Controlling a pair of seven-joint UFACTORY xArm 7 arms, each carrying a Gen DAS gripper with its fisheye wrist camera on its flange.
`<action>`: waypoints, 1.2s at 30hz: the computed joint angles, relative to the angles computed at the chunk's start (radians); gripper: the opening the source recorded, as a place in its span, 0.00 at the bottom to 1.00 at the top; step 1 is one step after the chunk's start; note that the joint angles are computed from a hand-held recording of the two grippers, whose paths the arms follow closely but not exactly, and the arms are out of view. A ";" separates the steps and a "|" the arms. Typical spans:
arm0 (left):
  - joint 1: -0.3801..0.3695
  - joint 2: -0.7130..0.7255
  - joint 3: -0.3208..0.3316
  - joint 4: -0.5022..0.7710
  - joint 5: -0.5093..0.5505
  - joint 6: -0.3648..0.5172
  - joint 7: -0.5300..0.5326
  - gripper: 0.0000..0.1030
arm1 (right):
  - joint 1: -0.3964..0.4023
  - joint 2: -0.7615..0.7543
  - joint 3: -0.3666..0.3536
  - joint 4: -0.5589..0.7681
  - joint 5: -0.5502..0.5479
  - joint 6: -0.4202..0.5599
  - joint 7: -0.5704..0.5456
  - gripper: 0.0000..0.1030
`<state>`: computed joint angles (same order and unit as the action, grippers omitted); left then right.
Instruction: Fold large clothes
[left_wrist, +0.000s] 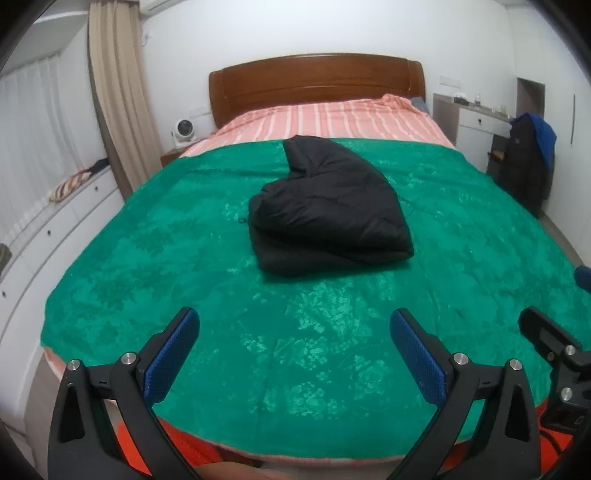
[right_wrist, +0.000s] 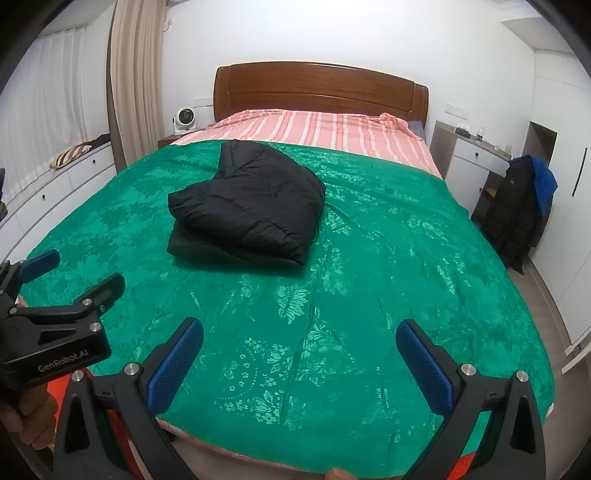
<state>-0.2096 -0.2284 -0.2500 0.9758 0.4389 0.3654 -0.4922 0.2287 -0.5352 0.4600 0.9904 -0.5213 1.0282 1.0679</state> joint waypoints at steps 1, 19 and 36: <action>0.000 0.001 -0.001 0.000 0.002 0.001 0.000 1.00 | 0.000 0.000 0.000 0.001 0.000 0.002 0.000 1.00; -0.007 0.005 0.002 0.002 -0.003 0.005 0.004 1.00 | 0.008 0.007 0.000 0.006 0.001 0.025 0.004 1.00; -0.010 0.004 -0.001 0.005 -0.009 0.003 0.004 1.00 | 0.011 -0.002 -0.007 0.001 0.017 0.032 0.003 1.00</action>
<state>-0.2195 -0.2247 -0.2513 0.9808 0.4302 0.3686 -0.4885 0.2399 -0.5371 0.4527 0.9910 -0.5042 1.0599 1.0708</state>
